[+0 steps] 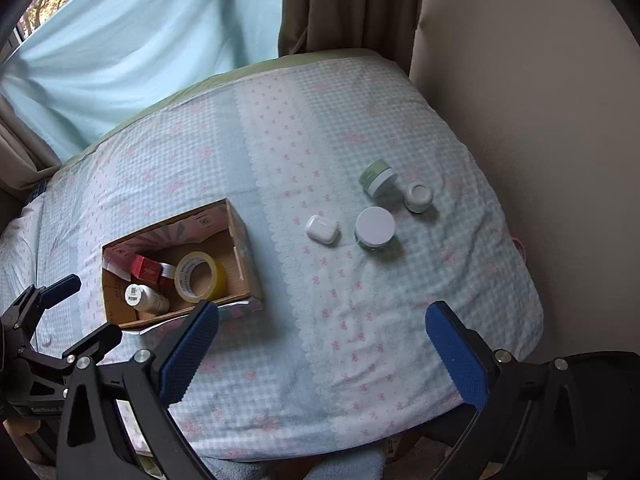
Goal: Organize rigid objects
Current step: 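Withdraw both tools from the box toward the remaining jars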
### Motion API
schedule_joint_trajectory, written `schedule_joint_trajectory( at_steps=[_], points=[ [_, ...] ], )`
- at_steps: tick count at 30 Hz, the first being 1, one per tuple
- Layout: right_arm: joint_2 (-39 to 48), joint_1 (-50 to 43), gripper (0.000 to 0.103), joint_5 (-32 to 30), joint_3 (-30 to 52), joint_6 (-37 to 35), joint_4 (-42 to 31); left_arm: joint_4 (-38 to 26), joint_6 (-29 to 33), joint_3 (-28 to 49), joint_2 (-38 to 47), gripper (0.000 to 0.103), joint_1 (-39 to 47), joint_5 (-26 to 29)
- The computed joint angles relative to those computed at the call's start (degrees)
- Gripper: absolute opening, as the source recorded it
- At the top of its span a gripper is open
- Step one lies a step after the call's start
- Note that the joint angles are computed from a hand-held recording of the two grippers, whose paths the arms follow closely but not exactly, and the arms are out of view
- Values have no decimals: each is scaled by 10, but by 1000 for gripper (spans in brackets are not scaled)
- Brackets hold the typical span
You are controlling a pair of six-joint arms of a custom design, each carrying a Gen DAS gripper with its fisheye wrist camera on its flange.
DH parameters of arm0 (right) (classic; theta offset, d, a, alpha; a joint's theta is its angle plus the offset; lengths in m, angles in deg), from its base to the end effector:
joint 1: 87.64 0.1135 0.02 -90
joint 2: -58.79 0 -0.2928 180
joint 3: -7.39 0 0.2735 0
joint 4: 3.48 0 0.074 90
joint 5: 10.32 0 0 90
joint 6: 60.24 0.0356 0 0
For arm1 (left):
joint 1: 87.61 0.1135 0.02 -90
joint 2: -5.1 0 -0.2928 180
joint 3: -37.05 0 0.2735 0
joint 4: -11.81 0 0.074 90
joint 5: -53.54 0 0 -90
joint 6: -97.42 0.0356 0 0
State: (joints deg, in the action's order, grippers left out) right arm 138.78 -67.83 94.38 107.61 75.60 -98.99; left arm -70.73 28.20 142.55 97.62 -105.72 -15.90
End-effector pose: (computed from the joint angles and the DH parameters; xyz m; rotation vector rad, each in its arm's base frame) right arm 0.2414 0.0773 0.3915 0.6727 2.7042 -0.1069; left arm 0.3163 -0.1166 0.3669 0.9960 2.5524 -0.4850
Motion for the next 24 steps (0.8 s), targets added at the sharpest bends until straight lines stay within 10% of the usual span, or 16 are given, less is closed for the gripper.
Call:
schedule_joint_trajectory(
  at_steps=[14, 24],
  points=[
    [-58, -420, 103, -165, -200, -550, 280, 207, -359, -41, 100, 103, -287, -220],
    [123, -542, 101, -285, -355, -710, 644, 458, -440, -72, 303, 103, -380, -318]
  ],
)
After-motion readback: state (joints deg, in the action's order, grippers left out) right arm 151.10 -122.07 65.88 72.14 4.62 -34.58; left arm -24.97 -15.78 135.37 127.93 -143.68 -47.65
